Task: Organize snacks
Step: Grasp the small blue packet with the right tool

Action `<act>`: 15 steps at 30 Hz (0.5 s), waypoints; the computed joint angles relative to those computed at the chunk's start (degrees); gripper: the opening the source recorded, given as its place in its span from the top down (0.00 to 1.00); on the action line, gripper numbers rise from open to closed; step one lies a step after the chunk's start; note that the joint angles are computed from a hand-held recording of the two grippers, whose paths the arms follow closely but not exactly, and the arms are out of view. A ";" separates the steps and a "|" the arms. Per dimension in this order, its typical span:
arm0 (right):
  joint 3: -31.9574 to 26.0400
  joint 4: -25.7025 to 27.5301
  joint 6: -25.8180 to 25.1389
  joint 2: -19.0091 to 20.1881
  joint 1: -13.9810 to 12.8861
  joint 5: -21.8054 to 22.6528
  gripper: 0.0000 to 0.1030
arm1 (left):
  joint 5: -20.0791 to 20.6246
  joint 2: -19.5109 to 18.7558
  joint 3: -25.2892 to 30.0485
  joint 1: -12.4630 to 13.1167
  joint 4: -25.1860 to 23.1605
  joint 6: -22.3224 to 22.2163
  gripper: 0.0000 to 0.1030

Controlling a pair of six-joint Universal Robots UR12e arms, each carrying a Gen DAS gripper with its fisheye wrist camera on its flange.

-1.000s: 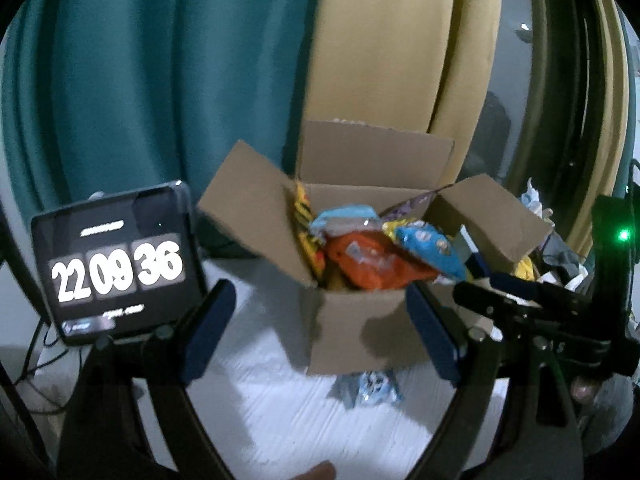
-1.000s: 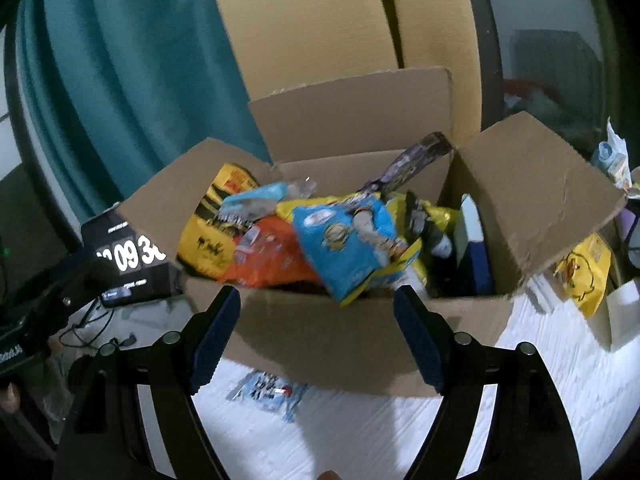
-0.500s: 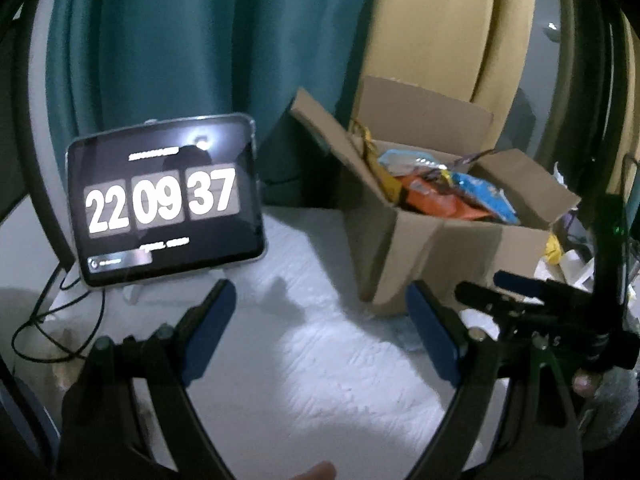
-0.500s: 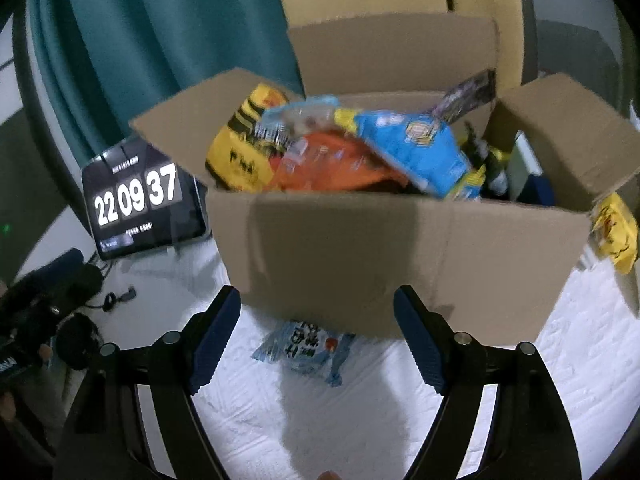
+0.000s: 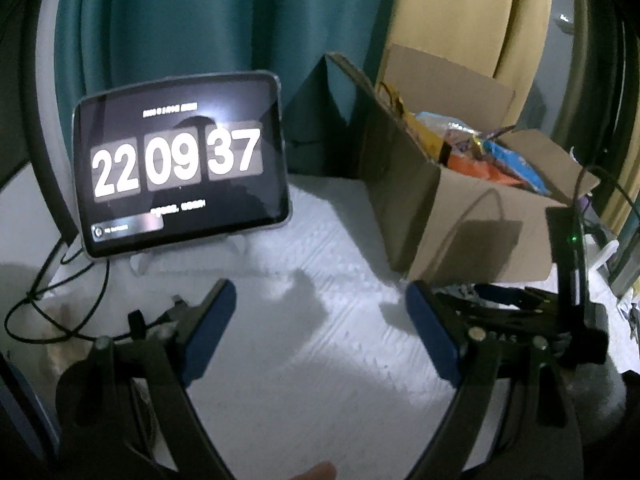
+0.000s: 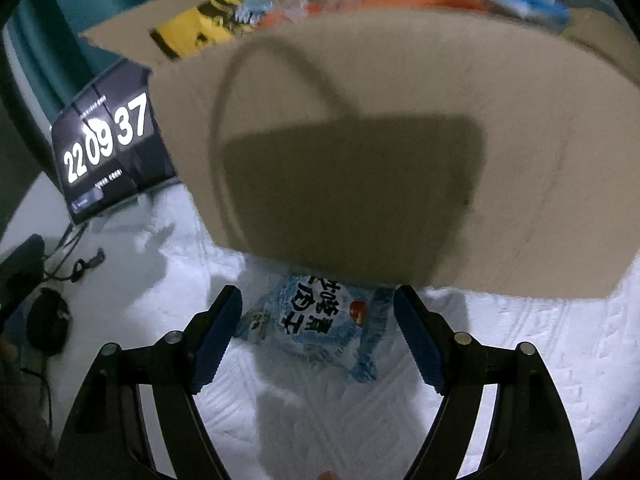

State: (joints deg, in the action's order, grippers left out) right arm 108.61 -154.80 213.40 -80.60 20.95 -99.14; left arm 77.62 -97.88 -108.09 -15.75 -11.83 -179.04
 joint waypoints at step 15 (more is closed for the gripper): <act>0.86 0.10 -2.85 -1.14 1.27 0.01 0.46 | -0.19 1.65 -1.14 -0.14 -0.64 -1.11 0.15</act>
State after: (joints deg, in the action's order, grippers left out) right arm 109.48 -154.71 210.56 -81.75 22.22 -99.12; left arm 77.43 -96.22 -109.23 -15.88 -12.46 -180.16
